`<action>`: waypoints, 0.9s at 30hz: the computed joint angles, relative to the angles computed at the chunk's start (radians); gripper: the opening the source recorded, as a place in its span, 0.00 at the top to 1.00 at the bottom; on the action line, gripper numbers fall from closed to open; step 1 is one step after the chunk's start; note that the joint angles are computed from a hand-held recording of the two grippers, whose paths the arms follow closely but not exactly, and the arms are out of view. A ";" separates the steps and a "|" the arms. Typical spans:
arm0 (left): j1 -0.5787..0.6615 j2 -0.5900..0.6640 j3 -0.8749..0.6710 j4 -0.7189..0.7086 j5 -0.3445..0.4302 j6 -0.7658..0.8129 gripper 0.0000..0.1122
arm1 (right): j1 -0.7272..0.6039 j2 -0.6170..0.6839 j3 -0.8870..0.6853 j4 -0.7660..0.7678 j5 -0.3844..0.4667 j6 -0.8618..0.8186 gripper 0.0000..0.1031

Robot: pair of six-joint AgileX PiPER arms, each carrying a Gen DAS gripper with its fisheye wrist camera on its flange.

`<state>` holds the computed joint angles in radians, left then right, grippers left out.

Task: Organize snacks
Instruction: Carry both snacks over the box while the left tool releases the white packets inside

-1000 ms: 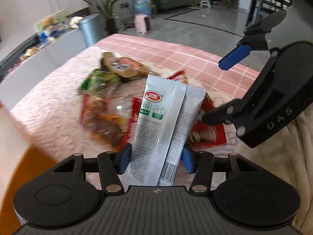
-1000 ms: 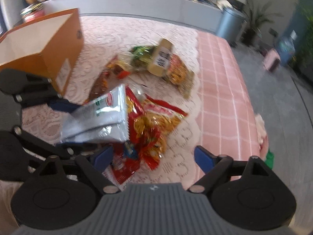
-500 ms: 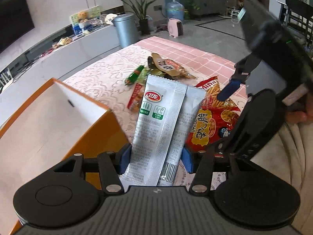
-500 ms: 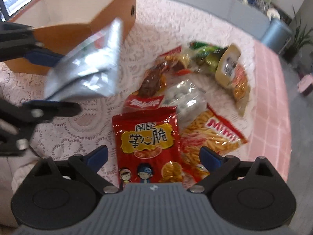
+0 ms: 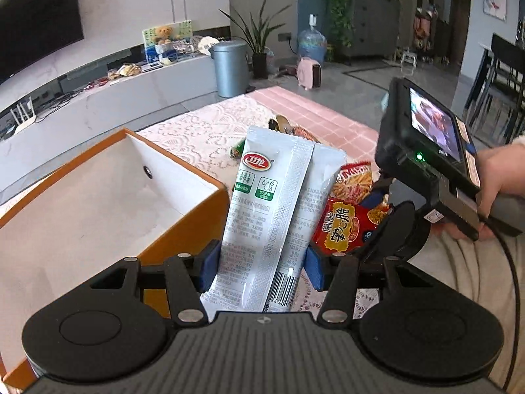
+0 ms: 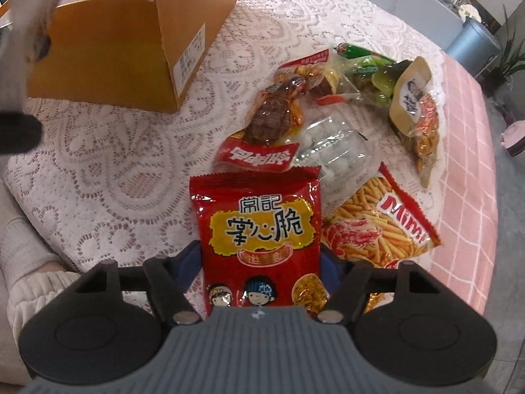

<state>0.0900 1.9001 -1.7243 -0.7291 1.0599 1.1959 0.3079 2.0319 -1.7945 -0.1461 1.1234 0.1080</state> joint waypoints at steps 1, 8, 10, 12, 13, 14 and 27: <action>0.008 0.006 -0.015 -0.009 0.014 -0.009 0.46 | 0.002 -0.007 0.002 -0.007 0.003 0.011 0.33; 0.055 -0.009 -0.033 -0.055 0.038 -0.032 0.46 | 0.034 -0.076 0.041 -0.045 0.004 0.100 0.34; 0.065 -0.008 -0.045 -0.059 0.049 -0.057 0.46 | 0.043 -0.105 0.057 -0.062 0.004 0.138 0.34; 0.070 -0.005 -0.068 -0.049 0.058 -0.092 0.46 | 0.049 -0.138 0.066 -0.067 0.005 0.175 0.35; 0.073 -0.004 -0.077 -0.049 0.060 -0.105 0.46 | 0.053 -0.155 0.069 -0.069 0.006 0.193 0.35; 0.080 -0.008 -0.079 -0.054 0.062 -0.111 0.46 | 0.062 -0.176 0.074 -0.083 0.006 0.214 0.35; 0.151 0.053 -0.291 -0.041 0.053 -0.352 0.46 | 0.154 -0.210 -0.134 -0.065 -0.032 0.374 0.34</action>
<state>0.2414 1.9531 -2.0154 -0.7703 1.1134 0.8438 0.4621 1.8219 -1.9281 -0.2115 1.0916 0.4816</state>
